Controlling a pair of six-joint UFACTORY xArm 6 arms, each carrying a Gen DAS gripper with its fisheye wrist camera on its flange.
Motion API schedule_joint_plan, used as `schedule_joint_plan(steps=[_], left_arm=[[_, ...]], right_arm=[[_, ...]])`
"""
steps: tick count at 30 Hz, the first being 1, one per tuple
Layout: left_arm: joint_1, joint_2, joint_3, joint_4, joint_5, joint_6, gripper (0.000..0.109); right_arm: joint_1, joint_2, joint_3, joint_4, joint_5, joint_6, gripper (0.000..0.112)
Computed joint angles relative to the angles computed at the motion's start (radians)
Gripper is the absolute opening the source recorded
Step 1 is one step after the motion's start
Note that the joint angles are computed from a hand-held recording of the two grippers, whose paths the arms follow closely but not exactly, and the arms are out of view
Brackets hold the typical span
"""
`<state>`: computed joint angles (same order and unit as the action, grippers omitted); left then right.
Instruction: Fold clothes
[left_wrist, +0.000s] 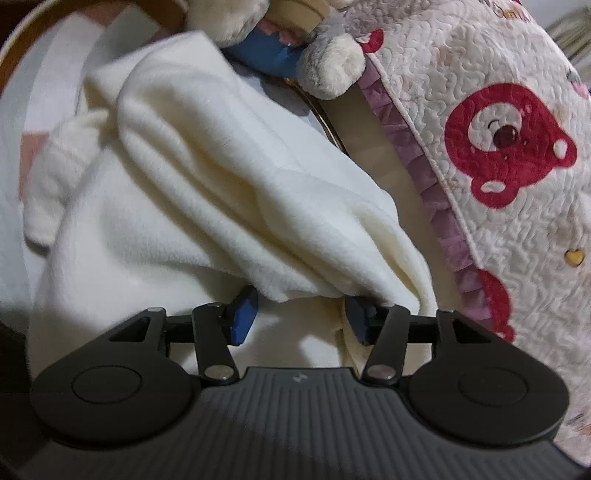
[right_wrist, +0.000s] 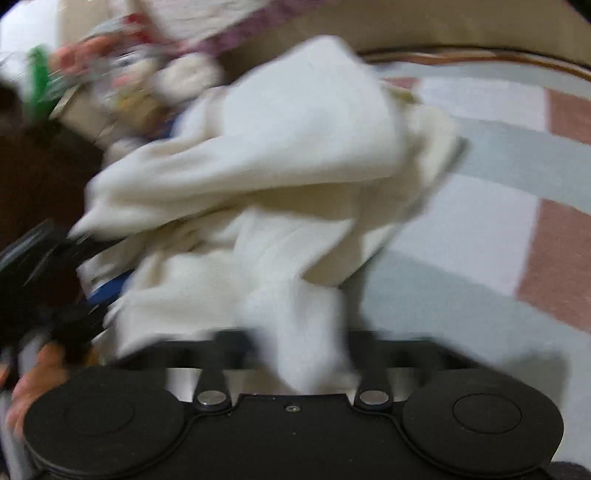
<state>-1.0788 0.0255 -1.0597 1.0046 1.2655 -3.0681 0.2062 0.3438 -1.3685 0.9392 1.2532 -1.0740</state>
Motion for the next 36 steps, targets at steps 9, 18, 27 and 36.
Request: schedule_joint_plan(steps=[9,18,27,36], left_arm=[[0.029,0.069,-0.12,0.031,-0.16,0.375,0.019],[-0.009,0.318,-0.528,0.014,-0.051,0.845,0.022],[-0.048,0.481,-0.813,0.038,0.12,1.226,0.05],[-0.008,0.551,-0.872,-0.022,-0.09,1.275,0.051]], right_arm=[[-0.277,-0.305,0.169,0.068,0.269,-0.178,0.019],[-0.414,-0.318,0.096,0.059,-0.006,-0.193,0.017],[-0.541,-0.123,-0.257,0.062,-0.186,-0.178,0.016],[-0.657,0.037,-0.459,-0.068,-0.557,-0.094,0.017]])
